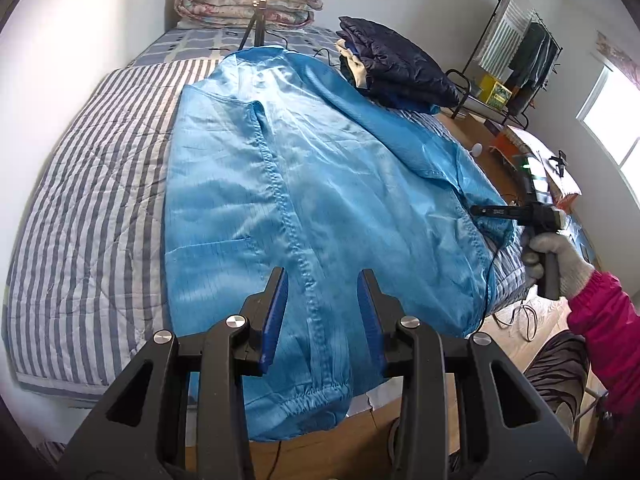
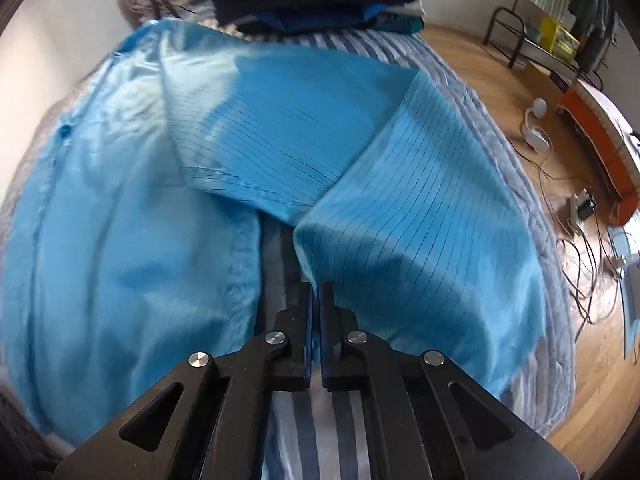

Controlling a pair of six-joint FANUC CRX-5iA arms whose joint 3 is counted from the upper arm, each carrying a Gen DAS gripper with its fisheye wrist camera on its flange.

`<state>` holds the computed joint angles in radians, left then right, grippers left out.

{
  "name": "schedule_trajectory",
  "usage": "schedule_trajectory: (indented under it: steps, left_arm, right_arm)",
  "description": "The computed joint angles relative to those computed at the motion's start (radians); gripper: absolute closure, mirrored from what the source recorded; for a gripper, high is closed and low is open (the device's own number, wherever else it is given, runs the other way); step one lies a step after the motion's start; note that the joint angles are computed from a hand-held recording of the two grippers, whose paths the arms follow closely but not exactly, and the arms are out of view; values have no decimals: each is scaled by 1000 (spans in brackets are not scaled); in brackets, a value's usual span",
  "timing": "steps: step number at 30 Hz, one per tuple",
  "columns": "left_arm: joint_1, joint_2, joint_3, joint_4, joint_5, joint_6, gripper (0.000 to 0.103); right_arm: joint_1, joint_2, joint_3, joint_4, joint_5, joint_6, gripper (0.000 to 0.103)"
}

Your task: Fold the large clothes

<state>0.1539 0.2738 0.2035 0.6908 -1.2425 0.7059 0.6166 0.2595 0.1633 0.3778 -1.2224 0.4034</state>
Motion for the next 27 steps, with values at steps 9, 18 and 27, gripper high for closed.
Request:
schedule_trajectory:
  steps: [9,18,27]
  left_arm:
    - [-16,25,18,15,-6,13,67]
    - [-20,69,47,36,-51,75,67]
    - [-46,125,69,27,-119,137,54]
  right_arm:
    - [89,-149,-88,32,132,-11,102]
    - [207,-59,91,-273,206,390,102]
    - [193,12,194,-568,85,738,102]
